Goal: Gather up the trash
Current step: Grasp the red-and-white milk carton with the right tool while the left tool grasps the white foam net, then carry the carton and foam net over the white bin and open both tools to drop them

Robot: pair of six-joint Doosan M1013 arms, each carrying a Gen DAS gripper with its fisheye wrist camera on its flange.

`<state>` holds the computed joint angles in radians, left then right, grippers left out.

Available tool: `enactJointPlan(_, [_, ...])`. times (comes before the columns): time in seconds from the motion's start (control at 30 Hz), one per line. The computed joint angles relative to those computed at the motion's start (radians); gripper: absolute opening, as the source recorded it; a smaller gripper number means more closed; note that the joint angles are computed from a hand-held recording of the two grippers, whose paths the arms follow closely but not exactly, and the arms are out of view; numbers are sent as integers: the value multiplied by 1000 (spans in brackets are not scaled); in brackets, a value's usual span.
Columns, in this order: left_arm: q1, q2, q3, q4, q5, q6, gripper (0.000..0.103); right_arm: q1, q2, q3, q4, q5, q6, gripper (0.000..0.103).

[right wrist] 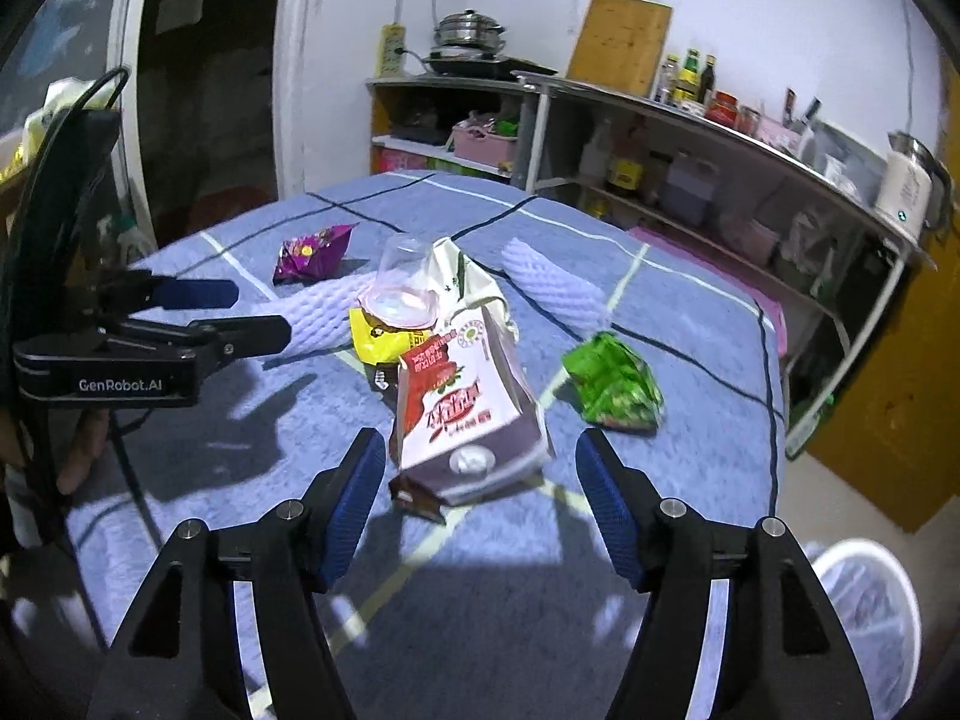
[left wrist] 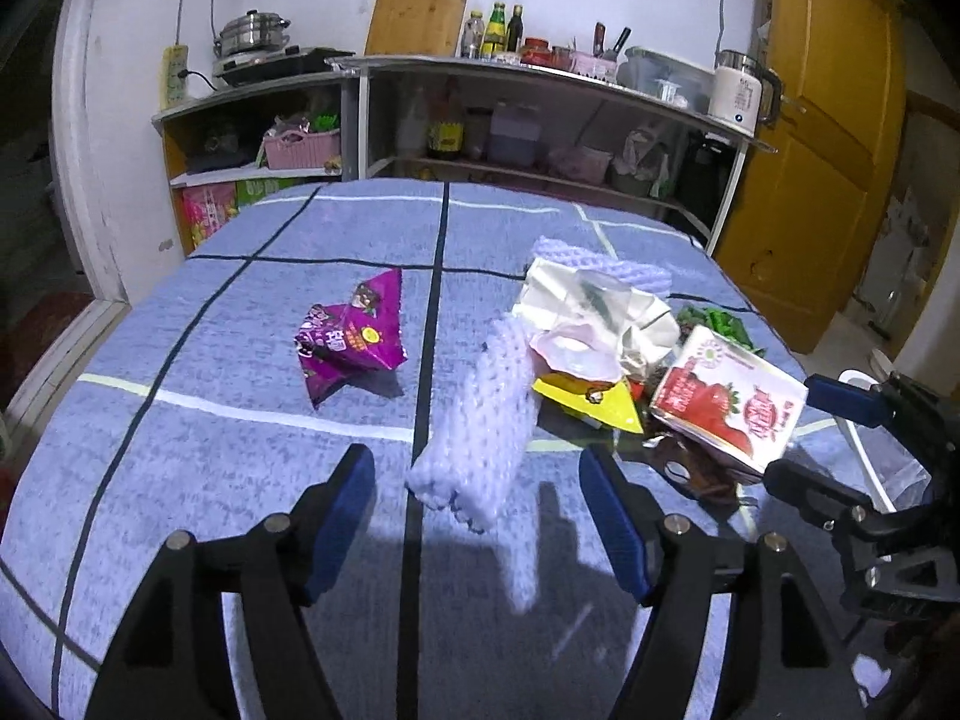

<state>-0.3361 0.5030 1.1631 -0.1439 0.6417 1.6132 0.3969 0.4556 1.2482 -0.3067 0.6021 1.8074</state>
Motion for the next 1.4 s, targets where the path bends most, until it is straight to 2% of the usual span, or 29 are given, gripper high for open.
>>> enactJointPlan(0.3, [2,46,-68,-16,100,21,71,-4,44,-59,25,71,-50,67])
enactJointPlan(0.5, [3,49,-71,-21,114,11,36,-19,36,-53,114,63,-60,64])
enactJointPlan(0.63, [0,34,-46,-17,82,6,30,-24,18,-29,153,36,-41,63])
enactJointPlan(0.87, [-2,-6,17,-20,31,-24,26,-37,-20,22,191,-11,34,63])
enactJointPlan(1.17, [-6,-75,107,-35,-37,-51,26,-35,-80,99,129,-59,160,60])
enactJointPlan(1.4, [-19,-106,139,-61,-52,-31,26,-36,-111,140,96,-65,212,58])
